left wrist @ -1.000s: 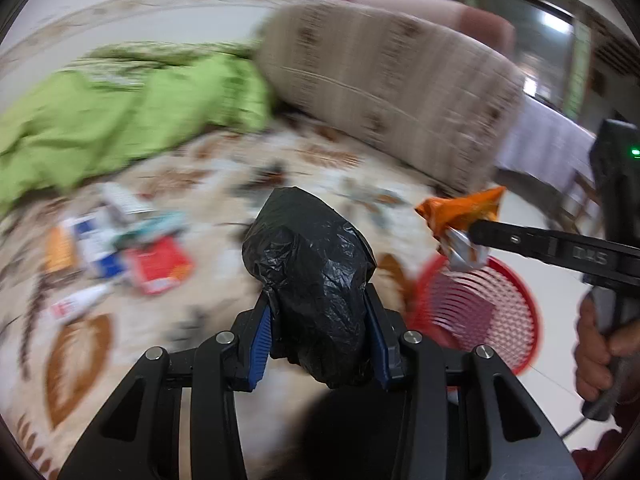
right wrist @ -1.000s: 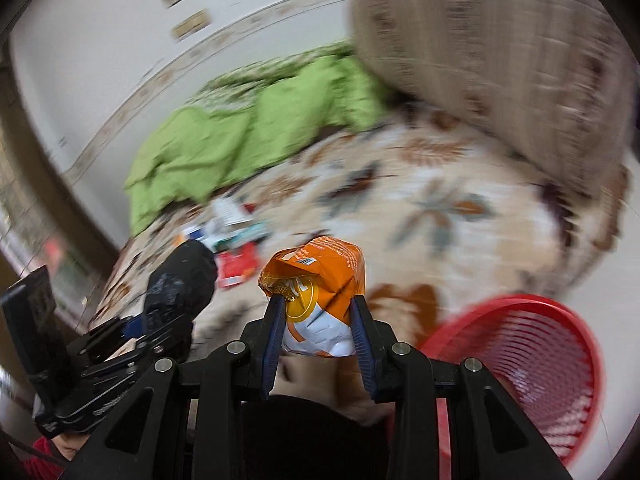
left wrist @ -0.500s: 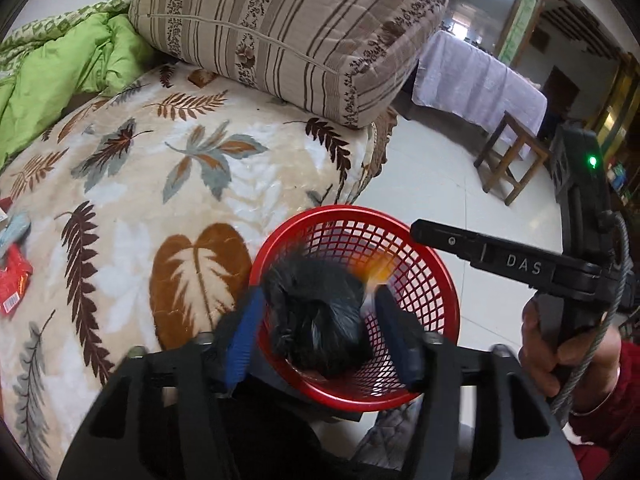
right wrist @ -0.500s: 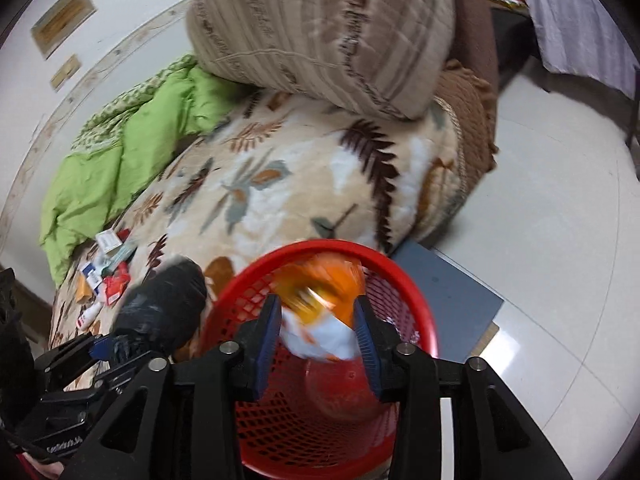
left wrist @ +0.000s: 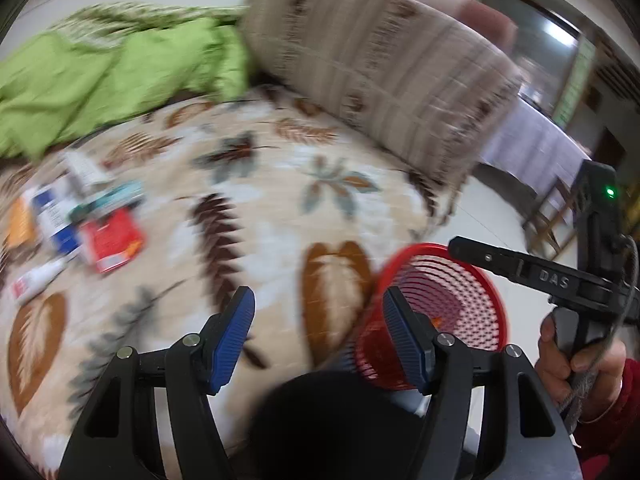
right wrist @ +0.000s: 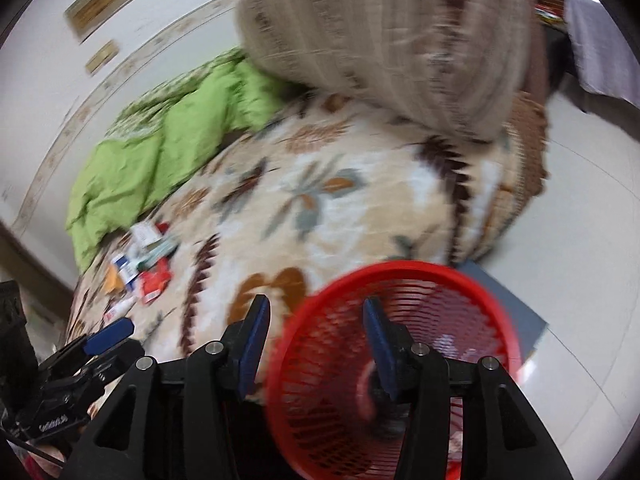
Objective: Collect trash
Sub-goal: 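Drop the snack bag from the right tool while the left tool drops the black bag into the red basket, then grasp the red wrapper with the right tool while the left tool grasps the white medicine bottle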
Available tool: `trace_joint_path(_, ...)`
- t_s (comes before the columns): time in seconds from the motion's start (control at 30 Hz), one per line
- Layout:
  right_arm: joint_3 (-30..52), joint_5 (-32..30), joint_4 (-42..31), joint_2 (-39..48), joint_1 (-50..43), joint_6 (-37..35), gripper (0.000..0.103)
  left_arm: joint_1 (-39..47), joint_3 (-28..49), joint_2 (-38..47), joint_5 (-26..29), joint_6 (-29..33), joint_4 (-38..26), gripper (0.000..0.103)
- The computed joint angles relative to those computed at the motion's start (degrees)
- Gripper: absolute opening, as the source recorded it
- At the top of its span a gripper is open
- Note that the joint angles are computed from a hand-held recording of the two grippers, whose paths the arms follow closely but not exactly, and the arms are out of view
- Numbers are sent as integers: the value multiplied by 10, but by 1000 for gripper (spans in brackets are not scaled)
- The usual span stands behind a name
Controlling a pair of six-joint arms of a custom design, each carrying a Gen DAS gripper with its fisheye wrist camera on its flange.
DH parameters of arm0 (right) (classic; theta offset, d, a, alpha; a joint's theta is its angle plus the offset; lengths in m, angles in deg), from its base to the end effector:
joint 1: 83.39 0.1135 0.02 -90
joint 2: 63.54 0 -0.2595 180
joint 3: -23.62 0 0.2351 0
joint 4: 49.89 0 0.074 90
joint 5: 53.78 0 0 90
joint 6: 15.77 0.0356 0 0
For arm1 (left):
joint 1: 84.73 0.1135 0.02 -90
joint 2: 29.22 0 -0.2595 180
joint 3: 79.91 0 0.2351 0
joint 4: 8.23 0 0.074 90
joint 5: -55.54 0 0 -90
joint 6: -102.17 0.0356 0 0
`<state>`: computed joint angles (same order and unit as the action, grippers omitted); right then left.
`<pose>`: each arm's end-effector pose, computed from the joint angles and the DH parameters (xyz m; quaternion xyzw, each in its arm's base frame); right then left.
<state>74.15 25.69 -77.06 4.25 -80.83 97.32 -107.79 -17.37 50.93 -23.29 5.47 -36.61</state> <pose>0.2237 0.0165 0.2077 0.1286 0.9097 0.1681 0.3572 0.2507 -0.1142 0.2197 0.1674 0.9082 -0.1830 0.3372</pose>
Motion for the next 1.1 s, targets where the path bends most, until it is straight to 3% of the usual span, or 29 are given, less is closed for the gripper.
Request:
trace_joint_path(0.3, 153, 44, 36, 178, 198, 5, 53, 222, -68, -52, 46, 79, -8, 65)
trace_joint_path(0.57, 370, 8, 12, 407, 256, -38, 56, 423, -12, 19, 105, 116, -5, 65)
trace_joint_path(0.73, 583, -72, -68, 580, 242, -26, 56, 465, 48, 92, 105, 130, -1, 65)
trace_joint_path(0.83, 695, -58, -112, 659, 240, -19, 56, 479, 89, 141, 106, 140, -5, 65)
trace_joint_path(1.1, 971, -102, -247, 839, 241, -4, 55, 470, 231, 284, 99, 179, -25, 66)
